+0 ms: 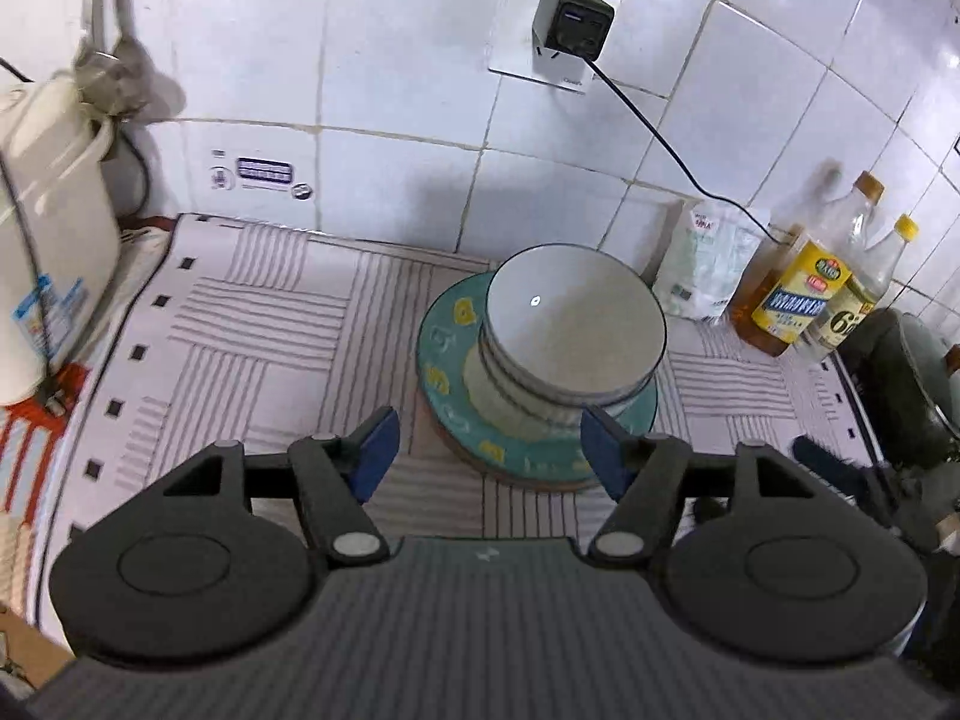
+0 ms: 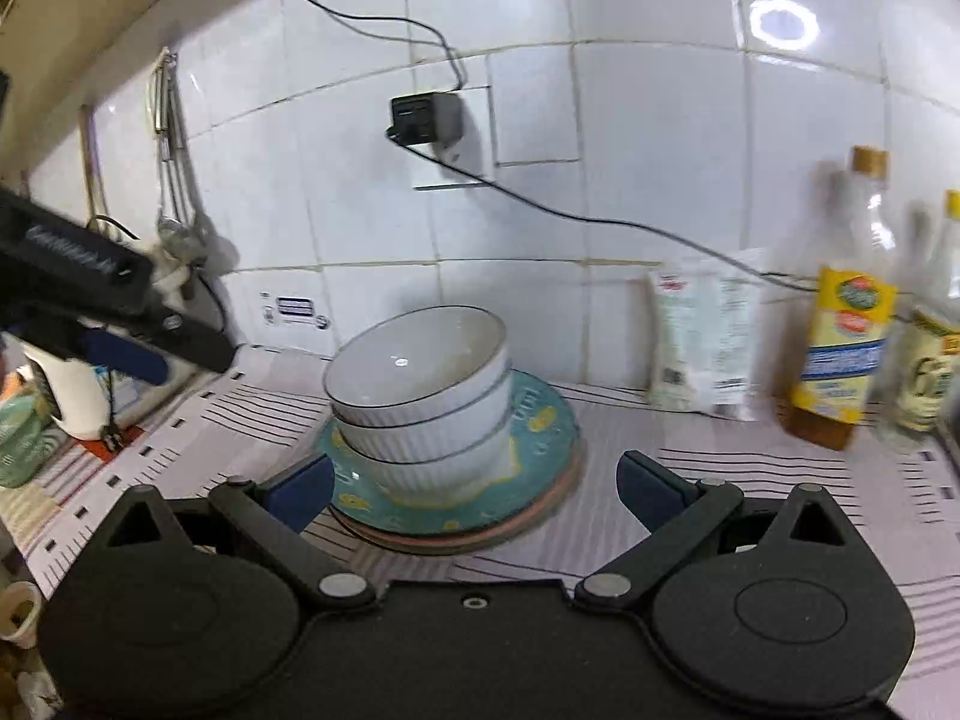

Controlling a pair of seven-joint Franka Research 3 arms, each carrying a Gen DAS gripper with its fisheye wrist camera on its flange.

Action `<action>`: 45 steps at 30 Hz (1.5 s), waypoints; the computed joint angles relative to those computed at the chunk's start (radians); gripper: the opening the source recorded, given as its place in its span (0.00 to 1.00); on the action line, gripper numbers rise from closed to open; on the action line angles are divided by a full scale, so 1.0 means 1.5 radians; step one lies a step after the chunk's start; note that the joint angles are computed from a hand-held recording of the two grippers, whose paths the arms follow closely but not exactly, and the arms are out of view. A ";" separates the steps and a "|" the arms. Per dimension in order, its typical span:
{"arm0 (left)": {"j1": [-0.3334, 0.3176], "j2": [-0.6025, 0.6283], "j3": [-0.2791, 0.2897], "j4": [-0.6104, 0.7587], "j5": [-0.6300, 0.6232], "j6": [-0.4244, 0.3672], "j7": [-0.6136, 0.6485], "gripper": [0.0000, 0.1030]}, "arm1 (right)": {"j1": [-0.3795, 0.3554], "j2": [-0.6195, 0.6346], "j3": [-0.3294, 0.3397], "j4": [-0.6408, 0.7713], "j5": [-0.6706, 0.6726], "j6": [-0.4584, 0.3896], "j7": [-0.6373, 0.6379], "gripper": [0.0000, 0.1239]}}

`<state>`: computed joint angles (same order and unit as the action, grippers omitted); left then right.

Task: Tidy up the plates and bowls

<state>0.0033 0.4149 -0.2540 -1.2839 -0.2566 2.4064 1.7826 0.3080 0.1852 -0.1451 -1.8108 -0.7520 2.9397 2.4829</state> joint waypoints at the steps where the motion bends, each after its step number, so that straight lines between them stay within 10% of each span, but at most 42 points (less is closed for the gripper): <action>1: 0.004 -0.018 -0.001 -0.026 -0.004 0.011 0.007 0.70 | 0.007 -0.012 0.001 0.000 -0.006 -0.034 -0.002 0.82; 5: 0.003 -0.082 0.014 -0.105 0.006 0.033 -0.003 0.71 | 0.009 -0.038 0.039 0.030 -0.004 -0.207 -0.007 0.82; 34: -0.048 -0.315 0.084 -0.366 0.029 0.064 0.039 1.00 | -0.002 -0.144 0.176 0.070 0.054 -0.571 0.025 0.83; 45: -0.060 -0.353 0.097 -0.401 0.034 0.073 0.042 1.00 | -0.008 -0.183 0.185 0.037 0.046 -0.541 0.047 0.83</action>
